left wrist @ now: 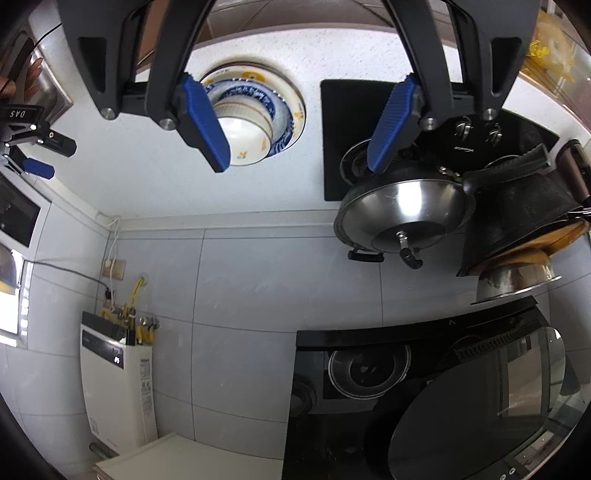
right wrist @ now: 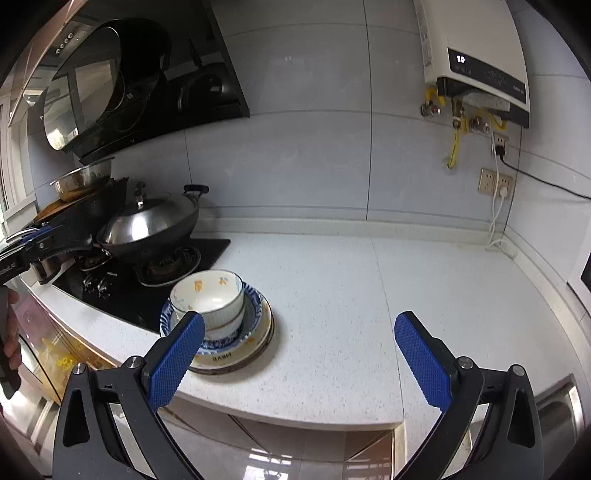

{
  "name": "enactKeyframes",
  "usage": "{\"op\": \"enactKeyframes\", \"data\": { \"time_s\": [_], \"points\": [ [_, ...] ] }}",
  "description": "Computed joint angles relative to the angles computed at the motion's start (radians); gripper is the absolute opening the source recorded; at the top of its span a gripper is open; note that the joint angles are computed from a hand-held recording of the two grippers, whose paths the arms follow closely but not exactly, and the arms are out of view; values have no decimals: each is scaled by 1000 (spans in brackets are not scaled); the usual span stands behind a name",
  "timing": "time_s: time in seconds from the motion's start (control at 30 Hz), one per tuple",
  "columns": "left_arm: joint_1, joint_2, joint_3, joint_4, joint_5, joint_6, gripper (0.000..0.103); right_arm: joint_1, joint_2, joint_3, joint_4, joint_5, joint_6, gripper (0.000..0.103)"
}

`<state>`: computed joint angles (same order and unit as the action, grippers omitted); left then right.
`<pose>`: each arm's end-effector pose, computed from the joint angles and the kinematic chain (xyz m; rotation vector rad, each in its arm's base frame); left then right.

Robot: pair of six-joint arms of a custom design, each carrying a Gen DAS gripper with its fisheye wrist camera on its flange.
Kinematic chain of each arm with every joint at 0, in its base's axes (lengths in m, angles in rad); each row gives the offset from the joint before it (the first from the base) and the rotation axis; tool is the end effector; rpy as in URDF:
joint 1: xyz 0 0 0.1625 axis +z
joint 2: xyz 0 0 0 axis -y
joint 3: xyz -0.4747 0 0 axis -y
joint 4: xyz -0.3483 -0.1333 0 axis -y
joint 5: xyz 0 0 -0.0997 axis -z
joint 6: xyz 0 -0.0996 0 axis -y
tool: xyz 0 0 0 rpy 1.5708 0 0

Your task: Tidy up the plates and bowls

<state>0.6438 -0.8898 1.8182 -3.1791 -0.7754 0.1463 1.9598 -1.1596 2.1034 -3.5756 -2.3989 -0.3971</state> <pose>-0.3803 -0.5410 0.2609 0.9217 2.2478 -1.1701 0.2457 -0.4413 0.3697 0.2965 -2.0925 1.1968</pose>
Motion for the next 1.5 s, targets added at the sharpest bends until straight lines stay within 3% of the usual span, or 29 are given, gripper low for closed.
{"op": "enactKeyframes", "data": {
  "time_s": [0.17,0.37,0.63,0.9,1.1,1.5],
  "points": [
    [-23,-10,18,19,53,-18,77,-17,-22,20,75,-6,62,102],
    [-17,-14,11,-9,25,55,77,18,3,28,98,-75,103,102],
    [28,-26,-27,38,-86,136,77,74,50,-1,76,-200,103,102],
    [81,-22,-79,65,-176,203,77,96,98,-36,12,-282,162,102],
    [91,-39,-85,112,-199,179,77,86,106,-53,30,-264,189,102],
    [65,-53,-56,150,-127,74,77,44,72,-50,118,-185,182,102]
  ]
}}
